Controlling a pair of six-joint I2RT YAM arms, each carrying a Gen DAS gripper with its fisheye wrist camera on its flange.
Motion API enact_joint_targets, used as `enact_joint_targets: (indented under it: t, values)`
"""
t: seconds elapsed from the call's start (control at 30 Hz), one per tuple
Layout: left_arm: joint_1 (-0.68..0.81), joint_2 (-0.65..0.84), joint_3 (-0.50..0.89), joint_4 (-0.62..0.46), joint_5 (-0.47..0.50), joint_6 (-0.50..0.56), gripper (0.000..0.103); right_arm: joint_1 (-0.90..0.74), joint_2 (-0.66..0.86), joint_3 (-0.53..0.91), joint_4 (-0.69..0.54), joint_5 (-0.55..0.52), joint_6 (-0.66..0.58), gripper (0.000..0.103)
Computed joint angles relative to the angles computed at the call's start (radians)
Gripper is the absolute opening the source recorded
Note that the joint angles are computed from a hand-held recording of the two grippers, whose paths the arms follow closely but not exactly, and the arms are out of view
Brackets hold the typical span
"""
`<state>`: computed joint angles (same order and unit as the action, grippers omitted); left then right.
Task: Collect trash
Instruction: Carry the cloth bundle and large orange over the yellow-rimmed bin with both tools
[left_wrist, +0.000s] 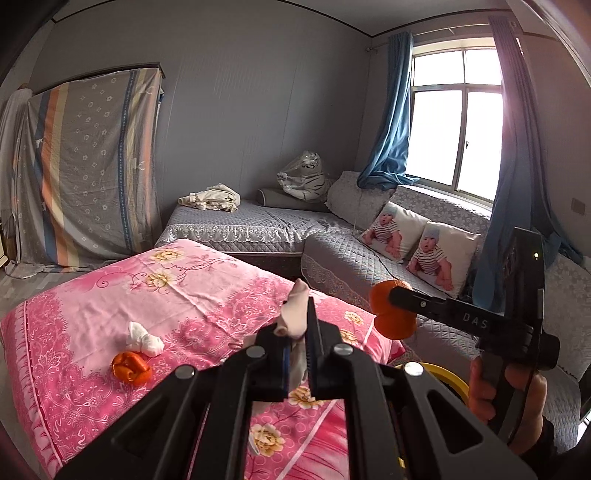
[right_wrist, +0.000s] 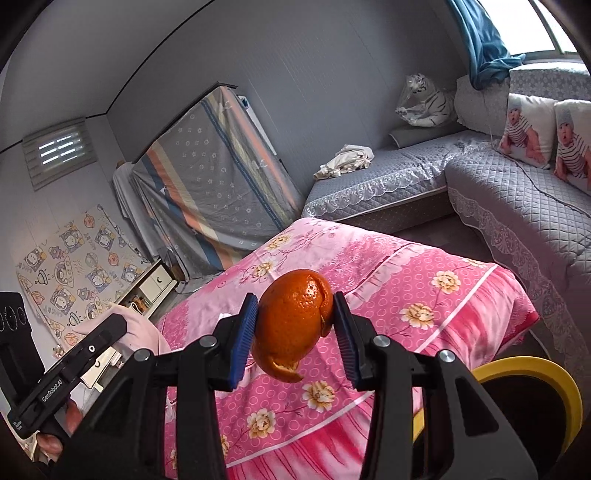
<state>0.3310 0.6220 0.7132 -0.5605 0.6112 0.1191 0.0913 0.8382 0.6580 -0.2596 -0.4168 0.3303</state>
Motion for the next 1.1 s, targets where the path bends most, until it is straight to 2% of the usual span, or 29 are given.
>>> enact_joint_targets:
  t: [0.2, 0.37, 0.57, 0.87, 1.1]
  values:
    - [-0.262, -0.009, -0.024, 0.053, -0.175, -0.079, 0.006, -0.206, -0.093, -0.045, -0.065, -0.091, -0.055, 0.039]
    - [-0.471, 0.012, -0.037, 0.093, -0.307, -0.137, 0.006, -0.409, -0.124, -0.066, -0.126, -0.214, -0.126, 0.039]
    - [-0.644, 0.058, -0.059, 0.151, -0.416, -0.179, 0.006, -0.584, -0.129, -0.09, -0.181, -0.311, -0.213, 0.039]
    - [-0.816, 0.149, -0.089, 0.22, -0.516, -0.22, 0.006, -0.77, -0.081, -0.155, -0.184, -0.374, -0.322, 0.04]
    - [-0.887, 0.279, -0.131, 0.321, -0.518, -0.232, 0.006, -0.873, 0.026, -0.202, -0.147, -0.378, -0.394, 0.04]
